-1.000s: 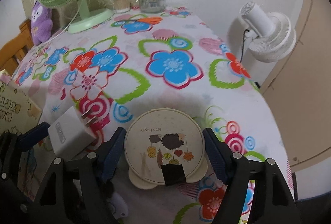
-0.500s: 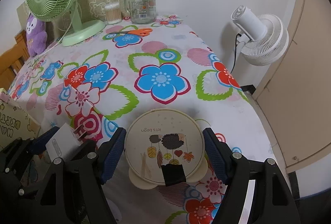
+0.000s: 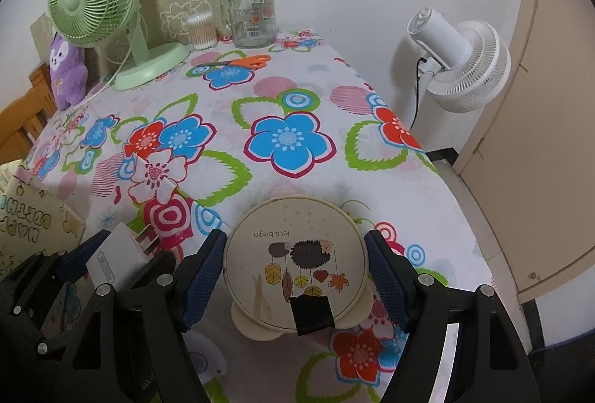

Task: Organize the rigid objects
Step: 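Lift and carry the white charger and beige disc toward the yellow box with both tools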

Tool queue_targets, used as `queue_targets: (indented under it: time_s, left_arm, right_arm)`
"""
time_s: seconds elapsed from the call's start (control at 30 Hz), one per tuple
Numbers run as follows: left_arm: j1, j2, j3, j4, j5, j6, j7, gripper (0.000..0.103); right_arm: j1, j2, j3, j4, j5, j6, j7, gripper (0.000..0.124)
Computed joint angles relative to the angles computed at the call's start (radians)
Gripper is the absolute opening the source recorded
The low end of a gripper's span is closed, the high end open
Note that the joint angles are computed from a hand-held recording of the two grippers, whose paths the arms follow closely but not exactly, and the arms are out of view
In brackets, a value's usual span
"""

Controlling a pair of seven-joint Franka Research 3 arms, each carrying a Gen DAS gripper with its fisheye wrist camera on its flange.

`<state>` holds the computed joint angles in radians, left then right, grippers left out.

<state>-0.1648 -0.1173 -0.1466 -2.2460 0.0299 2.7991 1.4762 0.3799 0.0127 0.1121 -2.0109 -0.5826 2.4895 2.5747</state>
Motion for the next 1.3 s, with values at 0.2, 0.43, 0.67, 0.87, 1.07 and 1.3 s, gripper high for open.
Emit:
queue_targets:
  time_s: [0.2,0.43,0.67,0.87,1.07,1.3]
  left_arm:
    - [-0.008,-0.045,0.003,-0.029,-0.004,0.004,0.008,0.058]
    - [-0.020,-0.096,0.016,-0.061,-0.003,0.005,0.016,0.058]
    - [-0.038,-0.159,0.034,-0.099,-0.012,0.006,0.031,0.058]
    - [-0.055,-0.208,0.053,-0.123,-0.030,-0.011,0.044,0.058]
    - [-0.068,-0.255,0.069,-0.147,-0.038,-0.016,0.061,0.058]
    - [-0.087,-0.305,0.093,-0.168,-0.061,-0.028,0.093,0.058]
  right_arm:
    - [0.000,-0.035,0.013,-0.018,-0.022,-0.011,0.024,0.077]
    - [-0.007,-0.075,0.037,-0.037,-0.035,-0.015,0.043,0.077]
    - [-0.013,-0.117,0.065,-0.056,-0.053,-0.025,0.067,0.077]
    - [-0.020,-0.151,0.088,-0.068,-0.056,-0.030,0.068,0.077]
    - [-0.026,-0.181,0.111,-0.074,-0.059,-0.042,0.071,0.077]
    - [-0.026,-0.203,0.138,-0.061,-0.074,-0.074,0.083,0.077]
